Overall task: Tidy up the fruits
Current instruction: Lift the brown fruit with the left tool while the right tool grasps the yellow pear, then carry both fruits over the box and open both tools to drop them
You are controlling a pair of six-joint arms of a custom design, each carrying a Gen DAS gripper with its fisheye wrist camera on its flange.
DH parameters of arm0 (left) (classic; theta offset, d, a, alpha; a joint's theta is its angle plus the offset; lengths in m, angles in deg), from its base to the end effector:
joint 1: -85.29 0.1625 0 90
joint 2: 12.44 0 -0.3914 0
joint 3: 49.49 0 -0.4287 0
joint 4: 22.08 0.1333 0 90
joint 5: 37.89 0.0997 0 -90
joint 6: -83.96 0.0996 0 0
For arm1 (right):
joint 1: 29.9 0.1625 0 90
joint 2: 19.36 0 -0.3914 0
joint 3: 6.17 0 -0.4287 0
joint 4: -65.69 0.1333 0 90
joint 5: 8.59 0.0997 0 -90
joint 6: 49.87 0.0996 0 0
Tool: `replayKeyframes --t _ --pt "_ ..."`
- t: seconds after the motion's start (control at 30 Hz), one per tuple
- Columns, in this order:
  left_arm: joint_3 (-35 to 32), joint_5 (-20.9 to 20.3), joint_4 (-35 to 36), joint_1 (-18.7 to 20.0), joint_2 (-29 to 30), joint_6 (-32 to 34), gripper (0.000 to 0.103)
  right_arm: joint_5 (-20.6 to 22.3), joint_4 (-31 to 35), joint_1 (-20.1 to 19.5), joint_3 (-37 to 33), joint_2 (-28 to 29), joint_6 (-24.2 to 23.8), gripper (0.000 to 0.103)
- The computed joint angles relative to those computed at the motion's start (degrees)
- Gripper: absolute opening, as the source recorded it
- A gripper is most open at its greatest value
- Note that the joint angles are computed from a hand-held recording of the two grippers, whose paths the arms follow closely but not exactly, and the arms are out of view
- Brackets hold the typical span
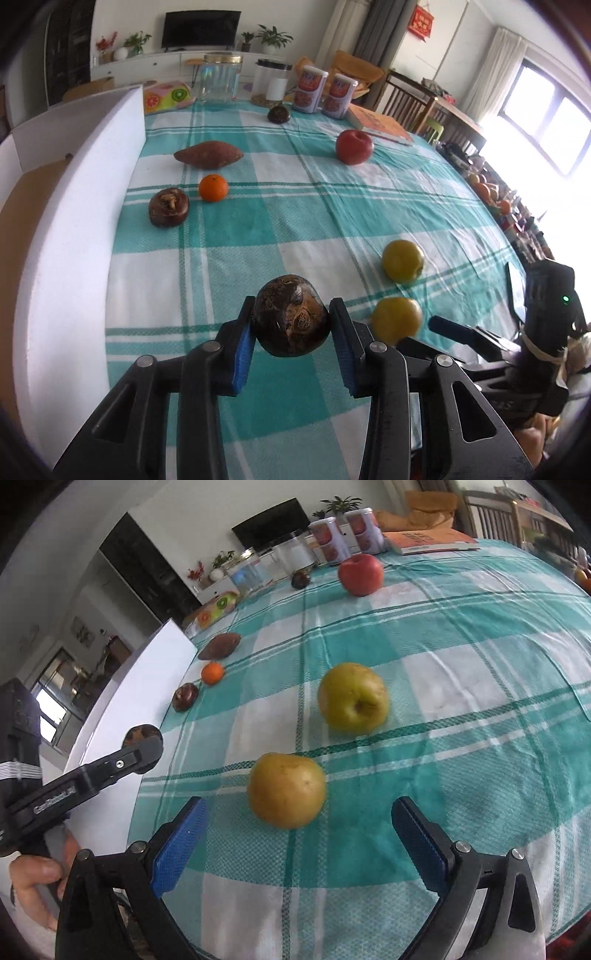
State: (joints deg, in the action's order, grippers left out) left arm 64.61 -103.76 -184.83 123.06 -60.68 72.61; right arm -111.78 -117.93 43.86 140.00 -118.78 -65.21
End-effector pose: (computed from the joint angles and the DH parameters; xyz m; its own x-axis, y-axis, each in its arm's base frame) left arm -0.3249 -0.4719 -0.0150 -0.7405 0.5582 -0.3743 0.6518 0.7322 -0.1975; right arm 0.0031 -0.3848 0.2428 -0.9071 0.2431 0.3435 -0.0506 0.7473 -0.6625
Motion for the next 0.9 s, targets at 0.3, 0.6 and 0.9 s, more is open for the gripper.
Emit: replayKeyframes --t 0.3,0.6,0.9 --pt "6.1 -1.2 0.2 -2.2 -5.3 0.4 0.040 -4.5 -9.2 1.3 -0.9 6.8 2.6 0.049" --pt "9.6 -5.6 2.3 -2.6 -14.6 -2.0 0.040 3.8 -11.3 1.0 3.2 1.1 0.6 0.049" --pt "11.5 2.6 5.9 0.3 -26.2 -4.9 0.040 6.0 -1.8 11.3 -0.6 3.5 3.7 0.049"
